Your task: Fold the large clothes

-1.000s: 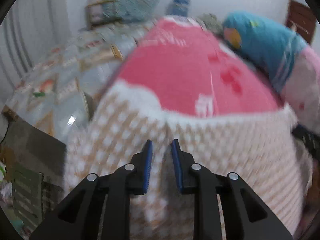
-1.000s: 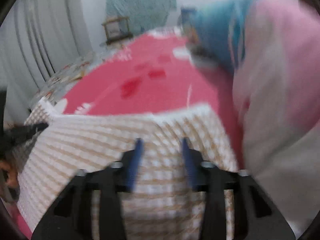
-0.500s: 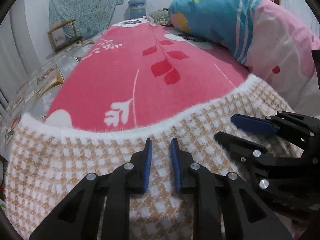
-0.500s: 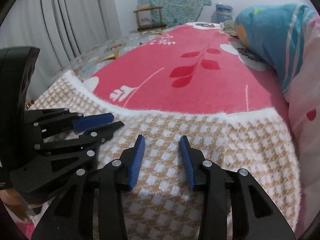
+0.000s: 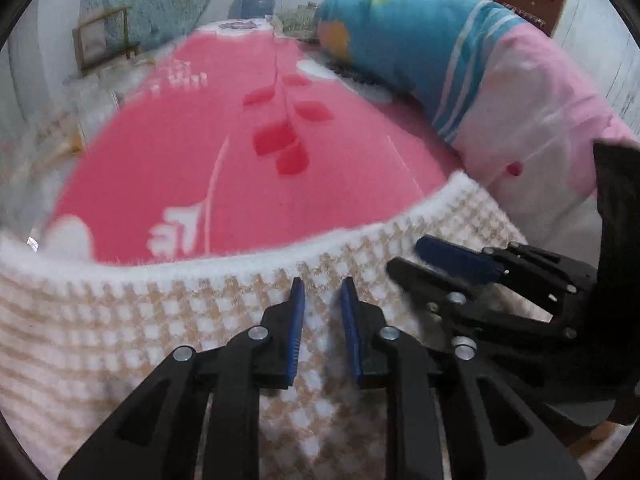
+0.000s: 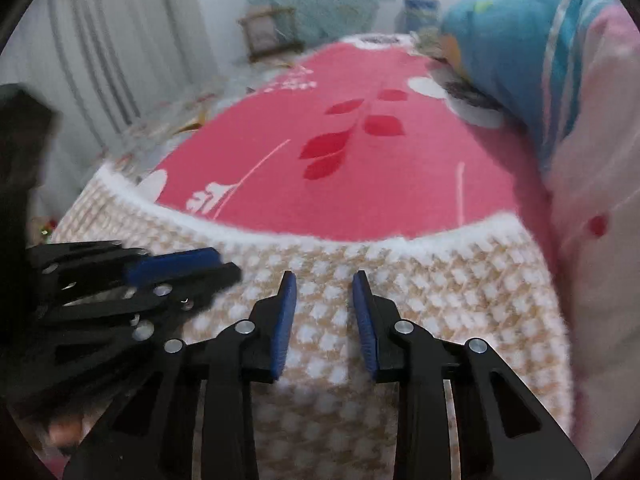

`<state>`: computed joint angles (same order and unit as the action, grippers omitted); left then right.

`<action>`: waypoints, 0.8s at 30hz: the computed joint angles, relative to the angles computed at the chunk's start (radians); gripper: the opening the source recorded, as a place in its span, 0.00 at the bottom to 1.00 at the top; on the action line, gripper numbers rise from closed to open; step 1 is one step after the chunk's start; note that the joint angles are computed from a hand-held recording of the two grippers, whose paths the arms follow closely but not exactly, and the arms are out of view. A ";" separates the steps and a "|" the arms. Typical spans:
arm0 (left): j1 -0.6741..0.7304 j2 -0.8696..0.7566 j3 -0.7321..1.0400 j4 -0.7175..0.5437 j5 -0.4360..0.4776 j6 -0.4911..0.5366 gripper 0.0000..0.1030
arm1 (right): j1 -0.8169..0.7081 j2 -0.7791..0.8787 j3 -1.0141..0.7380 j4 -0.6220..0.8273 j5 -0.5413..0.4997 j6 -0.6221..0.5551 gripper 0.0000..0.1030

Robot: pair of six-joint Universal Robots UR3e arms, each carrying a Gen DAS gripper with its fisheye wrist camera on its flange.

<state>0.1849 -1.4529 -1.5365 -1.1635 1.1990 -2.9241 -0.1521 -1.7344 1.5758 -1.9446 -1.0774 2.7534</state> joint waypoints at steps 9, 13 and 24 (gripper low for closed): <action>-0.012 -0.012 -0.036 0.067 0.015 -0.002 0.18 | 0.013 0.007 0.018 -0.045 -0.010 0.014 0.27; -0.002 0.012 0.012 0.002 0.023 0.007 0.19 | 0.024 -0.003 -0.008 -0.019 -0.036 0.002 0.27; 0.376 0.284 -0.270 -0.027 -0.067 0.183 0.19 | -0.233 -0.074 0.086 0.138 0.154 -0.135 0.30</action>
<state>0.5609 -1.1686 -1.8064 -1.1903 1.1325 -2.7410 -0.3852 -1.8084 1.6620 -1.8070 -0.9235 2.6186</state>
